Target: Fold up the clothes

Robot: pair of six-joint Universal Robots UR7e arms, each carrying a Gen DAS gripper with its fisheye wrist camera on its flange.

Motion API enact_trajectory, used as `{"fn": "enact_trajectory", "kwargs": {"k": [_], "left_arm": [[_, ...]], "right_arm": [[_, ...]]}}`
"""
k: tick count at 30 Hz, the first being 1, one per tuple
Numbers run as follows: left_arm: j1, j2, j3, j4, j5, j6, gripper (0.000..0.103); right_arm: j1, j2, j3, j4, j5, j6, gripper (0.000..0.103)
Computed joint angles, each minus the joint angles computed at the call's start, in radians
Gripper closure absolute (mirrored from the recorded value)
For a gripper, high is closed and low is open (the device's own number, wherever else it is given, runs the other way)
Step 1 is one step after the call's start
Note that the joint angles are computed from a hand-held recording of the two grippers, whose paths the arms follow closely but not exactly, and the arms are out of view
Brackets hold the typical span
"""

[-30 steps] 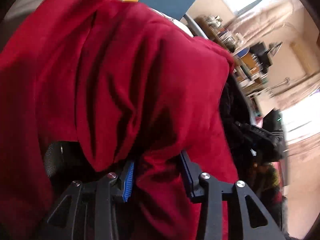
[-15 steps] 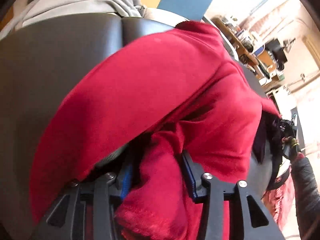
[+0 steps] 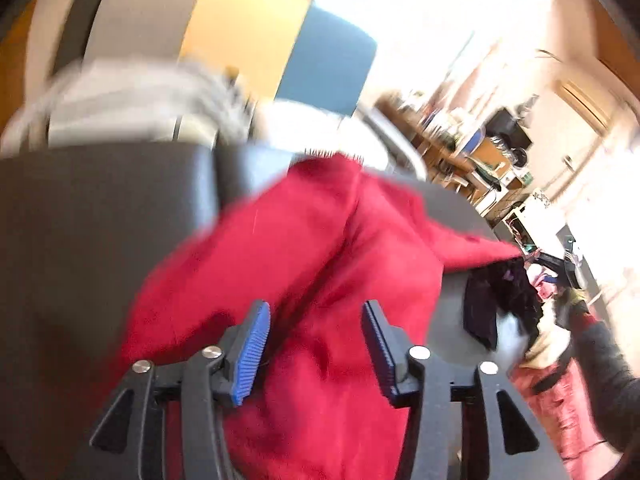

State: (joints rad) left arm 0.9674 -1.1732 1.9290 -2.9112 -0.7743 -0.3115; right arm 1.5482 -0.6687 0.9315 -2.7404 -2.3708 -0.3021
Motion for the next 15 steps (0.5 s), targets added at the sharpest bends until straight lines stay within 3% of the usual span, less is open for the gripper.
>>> {"fn": "enact_trajectory", "kwargs": {"k": [2, 5, 7, 8, 10, 15], "left_arm": [[0.008, 0.003, -0.042, 0.064, 0.007, 0.051, 0.049], [0.030, 0.041, -0.127, 0.198, 0.023, 0.101, 0.048], [0.034, 0.061, -0.157, 0.252, 0.050, 0.140, 0.048], [0.041, 0.094, -0.197, 0.283, 0.077, 0.169, 0.048], [0.037, 0.127, -0.213, 0.314, 0.155, 0.215, 0.048], [0.081, 0.163, -0.247, 0.416, 0.191, 0.302, 0.048]], "right_arm": [[0.026, -0.065, 0.152, -0.161, 0.005, -0.125, 0.016], [0.067, -0.146, 0.348, -0.239, 0.142, -0.248, 0.012], [0.094, -0.180, 0.428, -0.169, 0.260, -0.289, 0.004], [0.110, -0.187, 0.459, -0.085, 0.342, -0.290, 0.004], [0.134, -0.162, 0.463, 0.028, 0.425, -0.297, 0.004], [0.196, 0.015, 0.310, 0.252, 0.615, -0.238, 0.004]]}}
